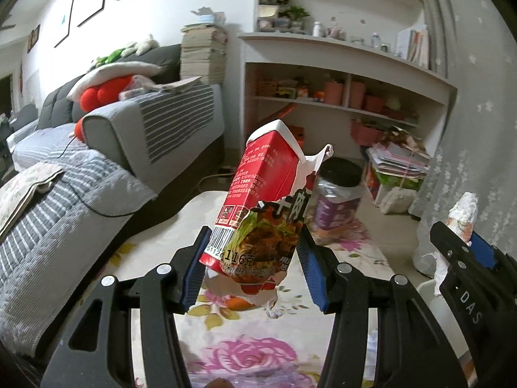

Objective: Collect trash
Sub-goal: 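Lift the red wrapper and white tissue and carry them toward the white bin, then open both grippers over the white bin to drop wrapper and tissue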

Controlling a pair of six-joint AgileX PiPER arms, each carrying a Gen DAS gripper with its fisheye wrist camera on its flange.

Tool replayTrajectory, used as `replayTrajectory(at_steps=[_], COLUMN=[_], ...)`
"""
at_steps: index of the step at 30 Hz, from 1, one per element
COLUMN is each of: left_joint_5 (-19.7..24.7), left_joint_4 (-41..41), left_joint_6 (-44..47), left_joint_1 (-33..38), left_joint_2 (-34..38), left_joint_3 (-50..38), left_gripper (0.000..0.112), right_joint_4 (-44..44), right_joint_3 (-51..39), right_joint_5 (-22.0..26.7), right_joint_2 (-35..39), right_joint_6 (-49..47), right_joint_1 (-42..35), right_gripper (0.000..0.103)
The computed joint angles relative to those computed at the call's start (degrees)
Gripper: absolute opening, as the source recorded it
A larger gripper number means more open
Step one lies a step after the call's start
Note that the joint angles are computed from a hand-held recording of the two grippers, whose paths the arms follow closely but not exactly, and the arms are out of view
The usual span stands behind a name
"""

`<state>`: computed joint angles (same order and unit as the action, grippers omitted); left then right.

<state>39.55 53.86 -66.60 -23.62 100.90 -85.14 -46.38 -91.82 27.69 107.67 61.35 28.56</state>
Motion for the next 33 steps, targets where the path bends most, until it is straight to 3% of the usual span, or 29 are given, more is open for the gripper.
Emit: replayTrajectory(at_steps=[12, 25, 33], left_joint_5=[4.4, 9.0, 13.9], left_joint_4=[-1.0, -5.6, -11.0], left_joint_6=[2.7, 9.9, 18.8], left_joint_1=[-7.9, -13.9, -17.7], left_joint_2=[5.6, 15.5, 26.0], left_joint_3=[-9.1, -24.2, -41.8], left_gripper=[0.053, 0.053, 0.053], right_joint_4=[-2.9, 10.1, 22.6], right_joint_3=[9.4, 11.2, 9.9], right_joint_5=[-3.6, -5.2, -4.8], right_joint_2=[-6.7, -8.4, -7.8], right_joint_6=[4.9, -5.6, -15.6], right_joint_1=[-7.1, -18.4, -26.4], right_gripper=[0.039, 0.039, 0.044])
